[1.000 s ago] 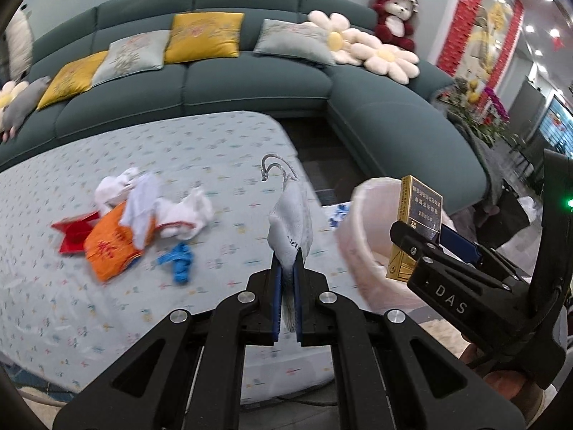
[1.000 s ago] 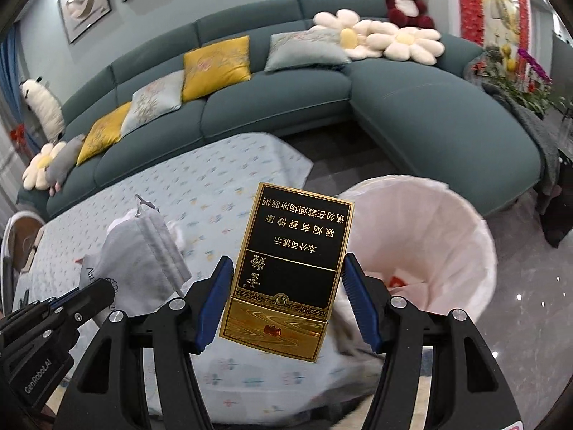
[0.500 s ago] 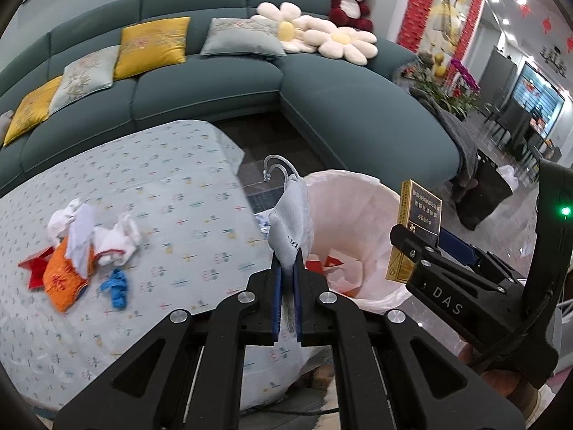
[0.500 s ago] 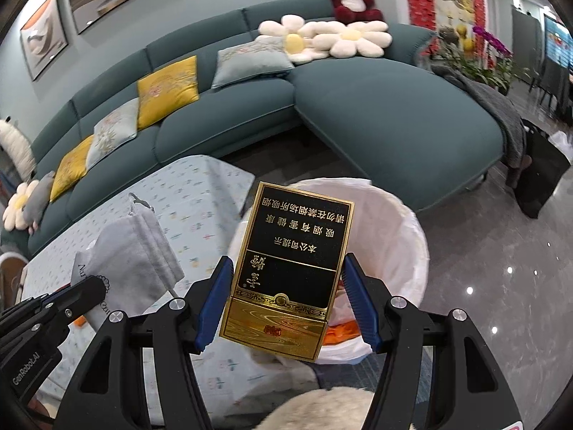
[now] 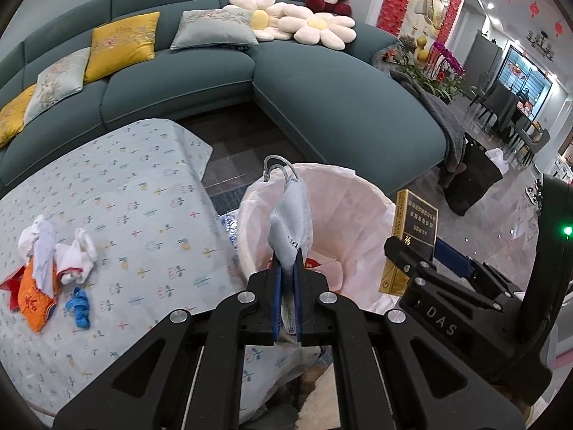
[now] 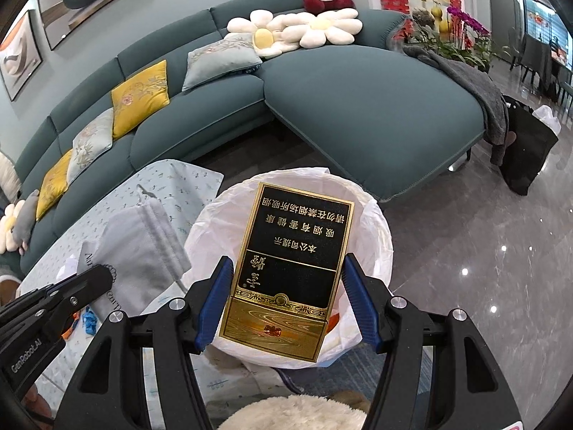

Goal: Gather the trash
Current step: 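Carry the pouch and gold box over the wastebasket with both tools, then open both tools to drop the pouch and box into the wastebasket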

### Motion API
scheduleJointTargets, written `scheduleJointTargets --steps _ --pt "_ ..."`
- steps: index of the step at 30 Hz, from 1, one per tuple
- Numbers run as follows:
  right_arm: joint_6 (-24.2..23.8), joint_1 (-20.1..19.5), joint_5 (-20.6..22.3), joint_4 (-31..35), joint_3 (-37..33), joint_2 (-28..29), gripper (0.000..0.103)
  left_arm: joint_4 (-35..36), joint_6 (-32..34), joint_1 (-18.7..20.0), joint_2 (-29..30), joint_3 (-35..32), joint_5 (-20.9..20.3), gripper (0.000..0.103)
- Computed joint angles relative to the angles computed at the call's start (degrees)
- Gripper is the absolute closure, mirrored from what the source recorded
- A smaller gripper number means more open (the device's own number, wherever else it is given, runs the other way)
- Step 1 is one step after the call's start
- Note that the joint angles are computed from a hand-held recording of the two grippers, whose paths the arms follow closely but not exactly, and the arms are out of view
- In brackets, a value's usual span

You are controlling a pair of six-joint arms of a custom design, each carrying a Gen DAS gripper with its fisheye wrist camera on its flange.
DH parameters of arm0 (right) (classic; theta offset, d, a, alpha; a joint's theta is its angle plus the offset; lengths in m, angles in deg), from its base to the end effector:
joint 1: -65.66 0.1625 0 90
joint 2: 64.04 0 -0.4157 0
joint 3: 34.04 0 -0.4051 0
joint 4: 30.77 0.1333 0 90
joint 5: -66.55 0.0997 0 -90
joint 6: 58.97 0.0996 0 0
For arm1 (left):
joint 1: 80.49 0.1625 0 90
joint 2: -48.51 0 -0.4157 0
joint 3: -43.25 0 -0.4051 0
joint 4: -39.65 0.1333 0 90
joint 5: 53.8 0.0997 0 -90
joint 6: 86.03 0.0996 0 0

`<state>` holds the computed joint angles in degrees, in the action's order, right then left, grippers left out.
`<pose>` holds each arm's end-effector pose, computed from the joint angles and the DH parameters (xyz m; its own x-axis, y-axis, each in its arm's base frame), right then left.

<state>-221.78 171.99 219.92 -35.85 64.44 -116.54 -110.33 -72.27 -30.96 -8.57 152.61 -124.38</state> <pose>0.1839 -0.4703 0.0964 -0.6468 0.6847 0.3358 0.0074 0.4459 -0.8951 -0.2532 -0.5532 0.1113 -0.5720 0.7410 -0.3519 0.8023 0.5947 -0.0518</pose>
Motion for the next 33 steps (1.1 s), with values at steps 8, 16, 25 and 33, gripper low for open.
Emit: scheduleJointTargets --steps 8,16,25,33 --pt "-0.8 -0.6 -0.3 0.0 -0.5 0.1 0.043 0.0 -0.8 -0.5 1.8 -1.1 -0.5 0.094" --pt "-2.6 -1.0 -0.7 -0.9 -0.8 -0.2 0.043 -0.2 -1.8 -0.4 2.1 -1.4 0.5 0.083" --pt "-3.3 -0.7 0.0 -0.5 -1.9 0.3 0.042 -1.1 -2.0 -0.3 1.5 -1.1 1.2 0.073" --pt "-3.7 -0.2 0.4 0.7 -3.9 1.4 0.040 -1.0 -2.5 0.4 0.5 -1.0 2.2 0.066"
